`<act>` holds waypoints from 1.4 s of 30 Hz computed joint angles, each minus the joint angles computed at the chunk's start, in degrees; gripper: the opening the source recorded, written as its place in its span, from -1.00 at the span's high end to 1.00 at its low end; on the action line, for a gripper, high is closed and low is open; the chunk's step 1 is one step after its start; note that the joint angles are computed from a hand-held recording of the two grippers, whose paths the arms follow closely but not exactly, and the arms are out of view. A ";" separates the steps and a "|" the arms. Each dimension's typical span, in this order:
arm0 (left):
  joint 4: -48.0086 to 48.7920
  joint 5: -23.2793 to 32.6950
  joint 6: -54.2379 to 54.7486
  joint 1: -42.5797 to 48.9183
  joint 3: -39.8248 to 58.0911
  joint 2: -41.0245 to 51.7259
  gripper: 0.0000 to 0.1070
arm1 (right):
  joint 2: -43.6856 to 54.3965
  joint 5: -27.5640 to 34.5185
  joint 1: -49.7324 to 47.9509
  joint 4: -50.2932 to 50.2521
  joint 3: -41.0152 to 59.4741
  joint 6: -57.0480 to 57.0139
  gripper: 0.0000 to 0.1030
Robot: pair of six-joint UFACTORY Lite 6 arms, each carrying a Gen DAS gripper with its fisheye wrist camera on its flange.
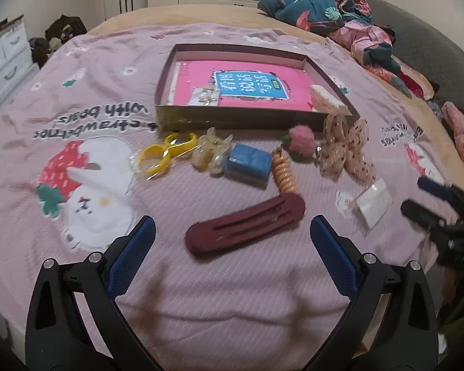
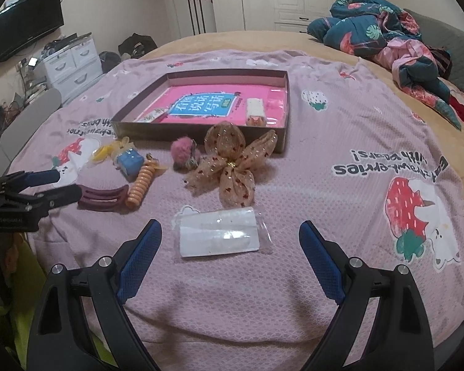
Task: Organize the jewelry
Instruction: 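Grasp the blue box with the left tool while the right tool grasps the tulle bow, then carry the blue box and tulle bow into the tray and release both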
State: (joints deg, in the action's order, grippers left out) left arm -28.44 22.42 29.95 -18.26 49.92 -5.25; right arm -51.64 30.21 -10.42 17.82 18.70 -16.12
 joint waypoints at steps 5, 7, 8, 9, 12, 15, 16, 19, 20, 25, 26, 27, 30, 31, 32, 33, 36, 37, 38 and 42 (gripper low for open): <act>-2.94 0.44 0.87 -1.35 5.17 6.85 -0.60 | 4.01 -2.36 -2.82 4.81 0.00 -6.48 -0.74; -3.74 0.58 1.24 -2.03 7.33 9.70 -0.47 | 7.27 -4.31 -3.82 7.18 0.55 -9.45 -0.74; -3.37 0.47 0.75 -2.34 8.14 10.81 -0.38 | 8.82 -5.15 -4.10 8.41 0.91 -10.77 -0.74; -3.00 0.35 0.28 -2.77 9.22 12.23 -0.32 | 11.10 -6.21 -4.54 10.77 1.48 -13.32 -0.74; -1.21 -0.41 -1.76 -3.80 11.25 15.22 -0.22 | 16.81 -9.21 -4.55 15.95 3.31 -19.09 -0.74; -2.09 0.05 -1.89 -3.41 13.37 17.88 -0.19 | 22.85 -12.62 -3.13 18.13 5.69 -21.68 -0.71; -2.13 0.03 -1.98 -3.29 13.74 18.33 -0.19 | 25.07 -13.57 -2.82 19.95 6.60 -23.41 -0.68; -1.31 -0.31 -3.08 -3.06 15.28 20.07 -0.19 | 30.27 -15.36 -2.01 23.33 8.97 -26.50 -0.60; -1.61 -0.20 -2.95 -2.88 15.83 20.70 -0.19 | 32.58 -15.69 -2.04 26.59 10.10 -29.71 -0.58; -2.18 0.06 -2.74 -2.61 18.81 23.64 -0.19 | 39.67 -17.12 -1.14 32.98 14.01 -35.98 -0.45; -2.43 0.14 -2.59 -2.55 19.42 24.26 -0.18 | 40.39 -17.28 -0.99 33.32 14.37 -36.33 -0.43; -2.34 0.12 -2.83 -2.58 20.02 24.91 -0.16 | 41.51 -17.44 -0.92 33.36 15.07 -36.40 -0.38; -2.37 0.13 -3.00 -2.77 21.33 26.31 -0.05 | 43.95 -17.62 -1.15 37.34 16.60 -40.51 -0.25; -2.00 0.15 -3.38 -2.98 21.79 26.76 -0.04 | 44.70 -17.65 -1.32 38.56 17.08 -41.87 -0.15; -1.57 0.05 -3.65 -3.29 21.96 26.95 -0.03 | 45.55 -17.59 -1.55 40.18 17.60 -43.72 -0.09; -1.04 -0.24 -3.90 -3.61 21.81 26.85 -0.01 | 45.96 -17.42 -1.74 41.74 17.78 -45.54 0.06; -6.19 1.23 1.13 -3.07 21.08 26.09 0.25 | 46.64 -15.50 -3.18 46.53 18.20 -51.52 0.60; -6.96 1.45 1.87 -2.78 20.60 25.64 0.25 | 46.40 -14.45 -3.95 47.46 18.14 -52.88 0.65; -8.20 1.70 3.10 -2.35 19.84 24.99 0.25 | 45.78 -14.05 -4.34 47.68 17.78 -53.34 0.69; -12.20 2.99 7.09 -0.20 16.97 22.26 0.25 | 42.93 -12.95 -5.83 47.76 16.09 -53.77 0.73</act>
State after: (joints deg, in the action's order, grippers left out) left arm -40.64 25.41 37.04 -18.46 66.90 17.01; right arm -8.71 17.26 -16.25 65.57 34.79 -69.89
